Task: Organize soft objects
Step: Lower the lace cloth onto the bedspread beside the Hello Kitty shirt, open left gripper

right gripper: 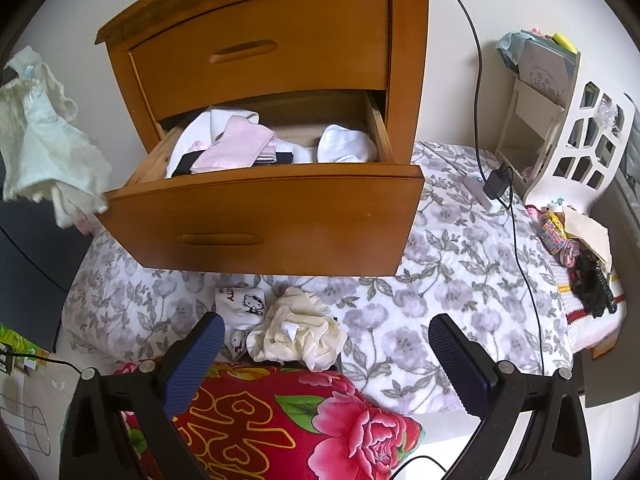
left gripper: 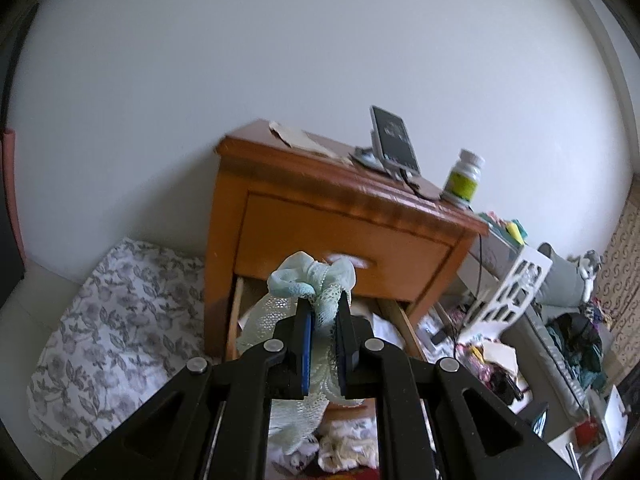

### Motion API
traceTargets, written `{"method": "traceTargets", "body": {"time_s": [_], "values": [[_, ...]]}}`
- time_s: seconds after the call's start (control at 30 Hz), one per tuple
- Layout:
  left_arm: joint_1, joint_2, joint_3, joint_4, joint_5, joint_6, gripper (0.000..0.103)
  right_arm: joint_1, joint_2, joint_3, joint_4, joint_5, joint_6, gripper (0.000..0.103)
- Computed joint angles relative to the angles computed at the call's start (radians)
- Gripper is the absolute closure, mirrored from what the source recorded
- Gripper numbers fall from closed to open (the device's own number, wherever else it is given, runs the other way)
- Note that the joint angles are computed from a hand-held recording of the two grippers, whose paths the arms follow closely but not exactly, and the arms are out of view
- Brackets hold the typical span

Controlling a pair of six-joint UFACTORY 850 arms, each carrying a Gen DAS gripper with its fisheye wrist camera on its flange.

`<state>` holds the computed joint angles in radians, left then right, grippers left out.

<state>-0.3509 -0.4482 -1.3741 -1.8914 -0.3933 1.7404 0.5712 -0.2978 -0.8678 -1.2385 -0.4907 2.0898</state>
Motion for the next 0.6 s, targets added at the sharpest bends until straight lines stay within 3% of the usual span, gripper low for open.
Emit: {"method": "traceTargets", "body": {"time_s": [0.6], "values": [[-0.05,-0.055,-0.001,0.371,-0.087,-0.292,0.093,-0.003,-0.003,0.008,-0.01,0.014,0.021,0.0]]}}
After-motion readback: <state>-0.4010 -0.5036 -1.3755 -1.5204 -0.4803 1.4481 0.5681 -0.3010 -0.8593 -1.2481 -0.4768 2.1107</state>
